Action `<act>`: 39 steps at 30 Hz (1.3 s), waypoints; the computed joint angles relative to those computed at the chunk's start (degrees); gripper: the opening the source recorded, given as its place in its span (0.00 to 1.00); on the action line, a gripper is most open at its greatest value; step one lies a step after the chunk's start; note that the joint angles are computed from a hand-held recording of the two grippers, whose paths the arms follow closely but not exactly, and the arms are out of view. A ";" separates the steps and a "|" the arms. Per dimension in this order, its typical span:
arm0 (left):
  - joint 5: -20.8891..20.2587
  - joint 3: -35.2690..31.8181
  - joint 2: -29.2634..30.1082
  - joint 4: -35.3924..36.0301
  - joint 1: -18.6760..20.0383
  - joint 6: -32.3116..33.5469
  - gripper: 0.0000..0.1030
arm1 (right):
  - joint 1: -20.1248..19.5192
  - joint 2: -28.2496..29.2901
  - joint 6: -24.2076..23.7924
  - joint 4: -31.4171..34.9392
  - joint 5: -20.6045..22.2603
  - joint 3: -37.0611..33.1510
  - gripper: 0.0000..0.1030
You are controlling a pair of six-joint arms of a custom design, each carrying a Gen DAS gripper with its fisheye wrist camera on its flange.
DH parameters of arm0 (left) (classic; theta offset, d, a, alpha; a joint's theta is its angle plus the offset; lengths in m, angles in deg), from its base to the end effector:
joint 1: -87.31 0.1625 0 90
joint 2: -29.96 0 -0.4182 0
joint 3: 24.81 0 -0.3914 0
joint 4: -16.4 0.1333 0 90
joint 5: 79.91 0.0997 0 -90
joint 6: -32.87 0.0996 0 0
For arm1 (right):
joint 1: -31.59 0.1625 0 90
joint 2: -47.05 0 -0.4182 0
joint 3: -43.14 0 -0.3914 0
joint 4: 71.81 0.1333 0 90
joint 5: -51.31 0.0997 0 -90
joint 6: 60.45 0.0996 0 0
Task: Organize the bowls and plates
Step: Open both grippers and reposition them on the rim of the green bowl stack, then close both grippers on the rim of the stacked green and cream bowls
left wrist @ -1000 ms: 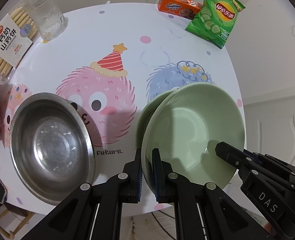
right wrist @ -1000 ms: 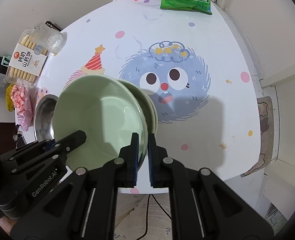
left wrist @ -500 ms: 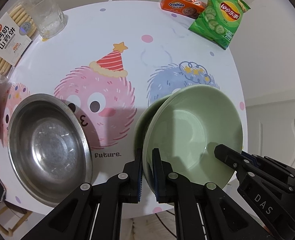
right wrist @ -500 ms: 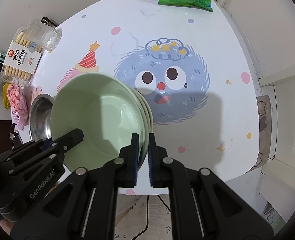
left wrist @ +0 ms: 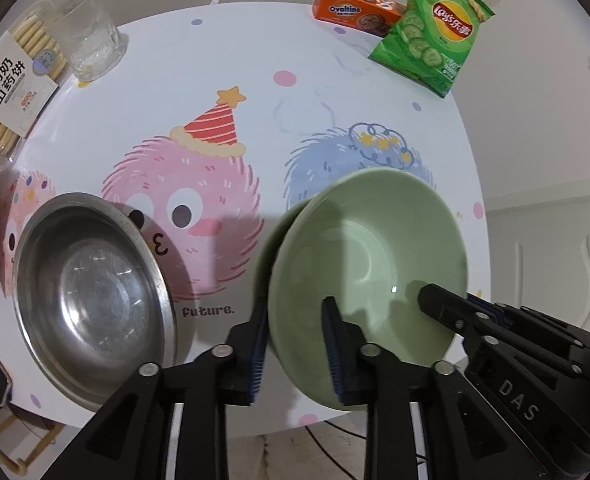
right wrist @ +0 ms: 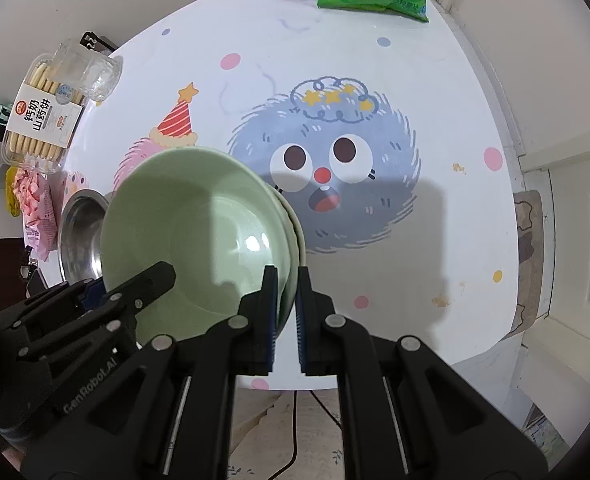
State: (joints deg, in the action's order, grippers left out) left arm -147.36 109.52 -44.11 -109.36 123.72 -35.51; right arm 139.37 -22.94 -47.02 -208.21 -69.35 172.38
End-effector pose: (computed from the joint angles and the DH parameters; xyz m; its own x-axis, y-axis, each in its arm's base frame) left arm -0.1892 -0.3526 0.0997 -0.8356 -0.1935 -0.5141 -0.1208 0.9777 -0.1716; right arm 0.2072 -0.3760 0.1134 -0.8322 -0.1449 0.5352 -0.1074 0.9891 0.1008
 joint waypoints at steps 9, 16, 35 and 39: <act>2.32 -0.86 -0.30 2.10 -1.77 0.90 0.51 | 0.05 0.23 0.58 -0.31 -0.29 -0.15 0.10; 2.94 -1.12 -1.87 3.16 -1.70 0.93 0.53 | 0.75 0.26 0.30 -0.82 -0.57 -0.42 0.10; 4.75 3.89 -10.08 -0.16 -5.32 -0.24 1.00 | -0.73 -11.37 -2.60 -11.75 4.09 7.12 1.00; 2.47 5.45 -9.88 -4.67 -5.07 0.11 1.00 | 0.57 -12.36 -3.74 -13.99 3.07 8.51 1.00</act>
State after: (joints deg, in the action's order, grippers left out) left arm -144.89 114.96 -53.99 -114.02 118.64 -35.39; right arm 139.94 -35.29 -50.76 -222.19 -66.28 180.89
